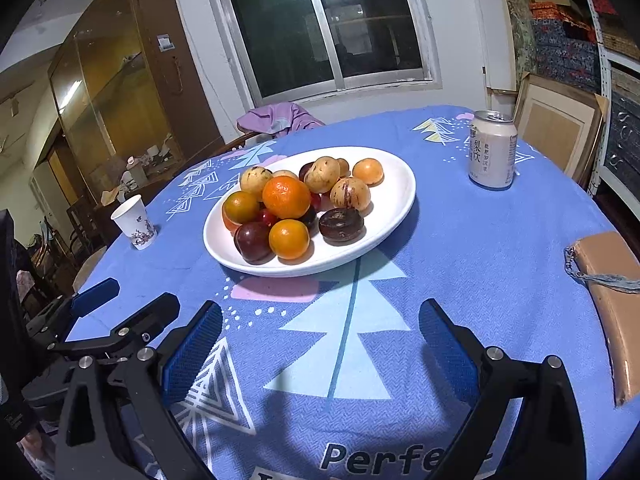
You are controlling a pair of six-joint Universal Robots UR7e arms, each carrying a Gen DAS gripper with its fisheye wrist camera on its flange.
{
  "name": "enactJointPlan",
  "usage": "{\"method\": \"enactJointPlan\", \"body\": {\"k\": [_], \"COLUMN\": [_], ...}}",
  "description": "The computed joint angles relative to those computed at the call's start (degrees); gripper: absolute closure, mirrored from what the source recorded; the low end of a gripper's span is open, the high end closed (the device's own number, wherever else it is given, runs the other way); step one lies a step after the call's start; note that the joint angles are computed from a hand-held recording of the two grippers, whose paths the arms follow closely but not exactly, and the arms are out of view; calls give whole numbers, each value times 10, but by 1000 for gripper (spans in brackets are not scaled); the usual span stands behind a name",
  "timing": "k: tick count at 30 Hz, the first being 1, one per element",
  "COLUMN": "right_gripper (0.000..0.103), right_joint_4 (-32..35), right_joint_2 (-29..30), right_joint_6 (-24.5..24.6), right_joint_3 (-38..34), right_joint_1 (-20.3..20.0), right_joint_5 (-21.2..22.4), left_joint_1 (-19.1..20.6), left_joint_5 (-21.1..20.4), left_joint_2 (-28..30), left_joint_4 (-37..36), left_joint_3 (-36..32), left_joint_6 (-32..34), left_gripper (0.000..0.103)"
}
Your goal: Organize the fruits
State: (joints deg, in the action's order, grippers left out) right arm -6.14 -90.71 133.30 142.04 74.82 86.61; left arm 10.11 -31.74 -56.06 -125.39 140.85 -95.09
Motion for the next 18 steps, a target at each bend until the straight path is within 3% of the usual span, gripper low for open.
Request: {"method": "enactJointPlan", "body": {"k": [18], "right_gripper": [3], "right_joint_4": [-27], "right_joint_2": [-10], "right_joint_6": [-21], "right_joint_3": [17], "right_joint_1": [12], "right_joint_5": [8], "left_joint_1": [2], "left_joint_5": [-3], "left_joint_2": [0], "left_joint_4": [12], "left_joint_3": [-3], "left_joint_6": [-11], "left_gripper": [4]}}
